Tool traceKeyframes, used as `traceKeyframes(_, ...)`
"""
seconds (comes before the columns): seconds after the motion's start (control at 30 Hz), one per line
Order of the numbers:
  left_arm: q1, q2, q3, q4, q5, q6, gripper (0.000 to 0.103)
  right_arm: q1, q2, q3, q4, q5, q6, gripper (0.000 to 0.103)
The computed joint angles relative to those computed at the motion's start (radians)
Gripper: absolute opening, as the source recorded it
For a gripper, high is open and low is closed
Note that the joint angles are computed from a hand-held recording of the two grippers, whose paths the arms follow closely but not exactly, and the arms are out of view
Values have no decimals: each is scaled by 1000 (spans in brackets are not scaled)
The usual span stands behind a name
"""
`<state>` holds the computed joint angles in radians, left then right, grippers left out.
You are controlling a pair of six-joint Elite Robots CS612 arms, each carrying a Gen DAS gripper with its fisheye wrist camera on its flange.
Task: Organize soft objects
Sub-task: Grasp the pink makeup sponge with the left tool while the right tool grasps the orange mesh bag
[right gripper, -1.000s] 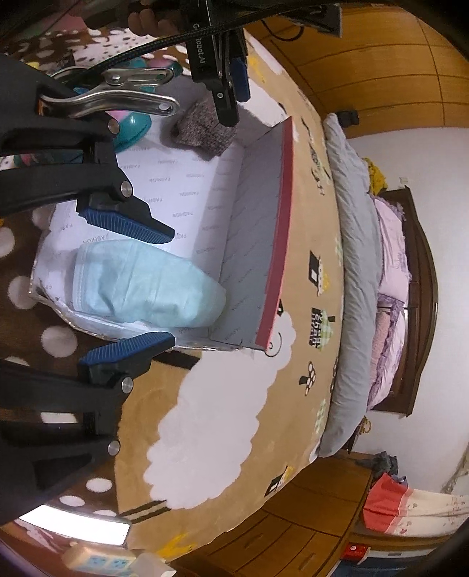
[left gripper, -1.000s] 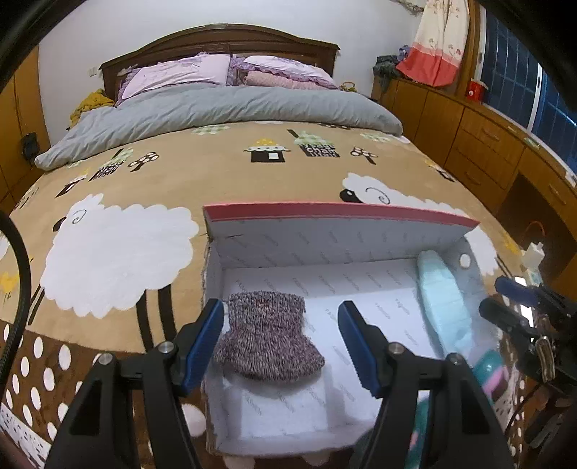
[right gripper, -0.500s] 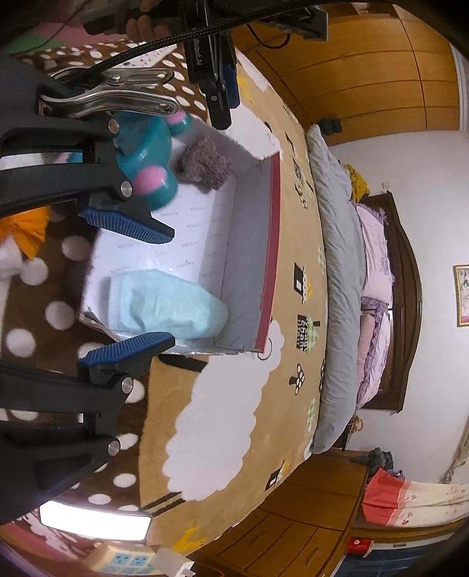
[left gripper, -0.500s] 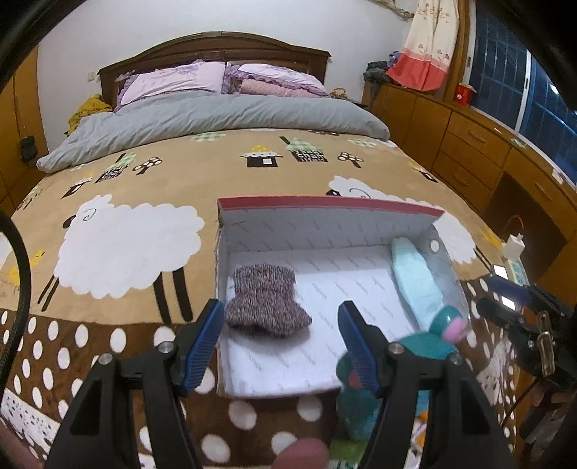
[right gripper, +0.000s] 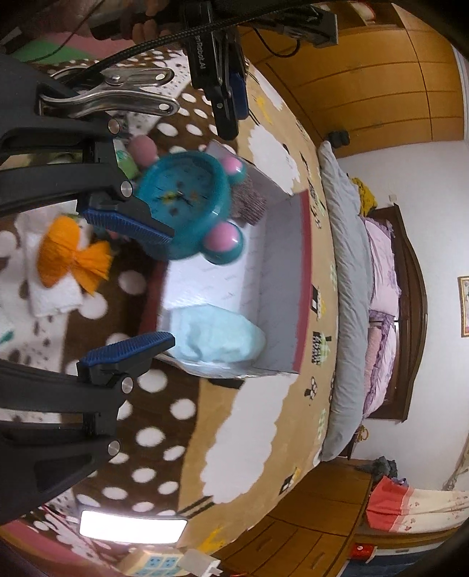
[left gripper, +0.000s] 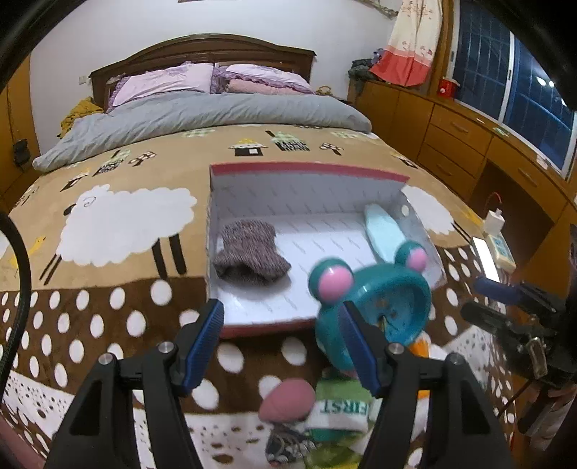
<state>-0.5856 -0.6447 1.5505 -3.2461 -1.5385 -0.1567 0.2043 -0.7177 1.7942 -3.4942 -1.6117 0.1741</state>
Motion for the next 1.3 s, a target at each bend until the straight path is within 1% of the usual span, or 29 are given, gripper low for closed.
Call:
traceKeyframes(0.23,-9,3,35,-11,-1,7,69,12,-1,30,4,10,26,52)
traceKeyframes(0.33,-10,9,39,-1,-3,-3,69,15,1,40,2,14,43,52)
traceKeyframes(0.47,-13,20,42,7,12,-20,69,22,7,49,-3,11,60,52)
traceKeyframes(0.67,-8,37,44,22,-13,-57,69,28,23,56,0,27,88,52)
traceKeyframes(0.87,-10,48,43,32,-6,-72,69,27,39,54,-2,41,106,52)
traceKeyframes(1.07,-7,57,40,24,-17,-94,69,27,51,48,4,40,110,52)
traceKeyframes(1.3,-6,66,33,16,-21,-105,69,20,60,48,-11,58,118,52)
